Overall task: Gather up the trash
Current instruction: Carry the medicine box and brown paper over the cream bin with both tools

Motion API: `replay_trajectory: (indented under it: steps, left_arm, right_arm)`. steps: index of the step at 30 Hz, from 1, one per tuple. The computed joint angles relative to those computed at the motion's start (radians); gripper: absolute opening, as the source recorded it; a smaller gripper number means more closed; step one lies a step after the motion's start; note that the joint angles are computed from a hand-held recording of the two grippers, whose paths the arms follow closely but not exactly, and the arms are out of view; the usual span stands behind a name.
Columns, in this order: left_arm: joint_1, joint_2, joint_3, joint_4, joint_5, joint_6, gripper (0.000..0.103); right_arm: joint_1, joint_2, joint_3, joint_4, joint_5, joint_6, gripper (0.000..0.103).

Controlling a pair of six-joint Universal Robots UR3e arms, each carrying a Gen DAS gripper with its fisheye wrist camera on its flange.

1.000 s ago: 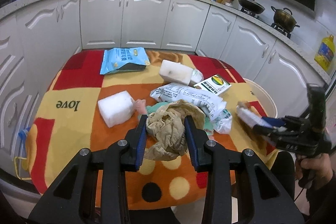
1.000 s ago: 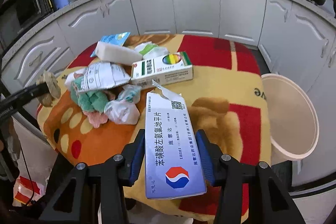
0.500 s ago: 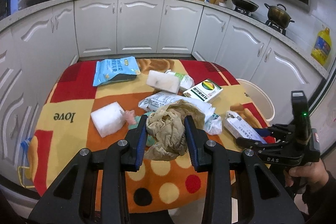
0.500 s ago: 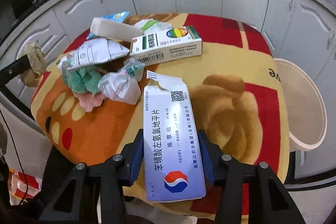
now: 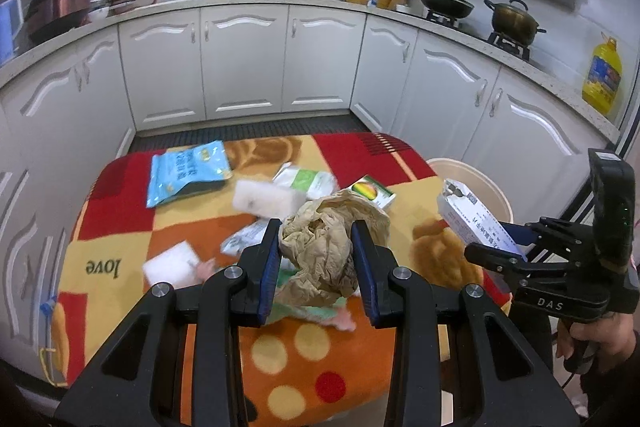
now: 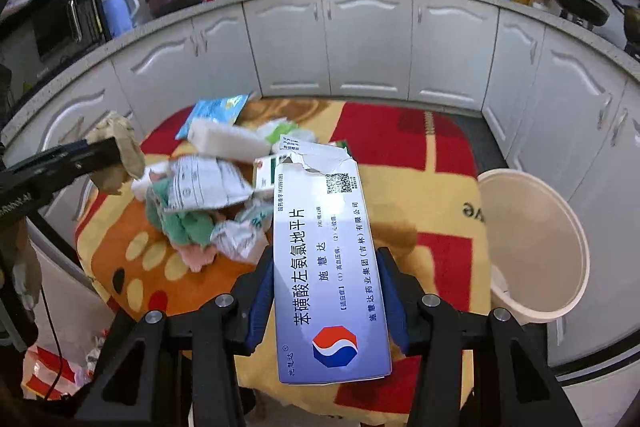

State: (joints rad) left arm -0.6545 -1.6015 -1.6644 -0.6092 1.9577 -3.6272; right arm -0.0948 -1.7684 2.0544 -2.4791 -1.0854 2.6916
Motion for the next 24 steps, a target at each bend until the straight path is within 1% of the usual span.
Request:
replay_trajectory:
  steps: [6, 12, 24]
  left_arm:
    - [-0.014, -0.103, 0.143, -0.024, 0.0, 0.034, 0.032]
    - [-0.027, -0.208, 0.287, -0.05, -0.021, 0.064, 0.032]
    - [-0.021, -0.394, 0.545, -0.106, -0.133, 0.093, 0.032]
  right_arm:
    - [-0.064, -0.025, -0.016, 0.021, 0.038, -0.002, 0.047]
    - [-0.131, -0.039, -0.019, 0.034, 0.067, -0.009, 0.047]
    - [-0.252, -0.054, -0.024, 0.071, 0.105, -0.02, 0.047]
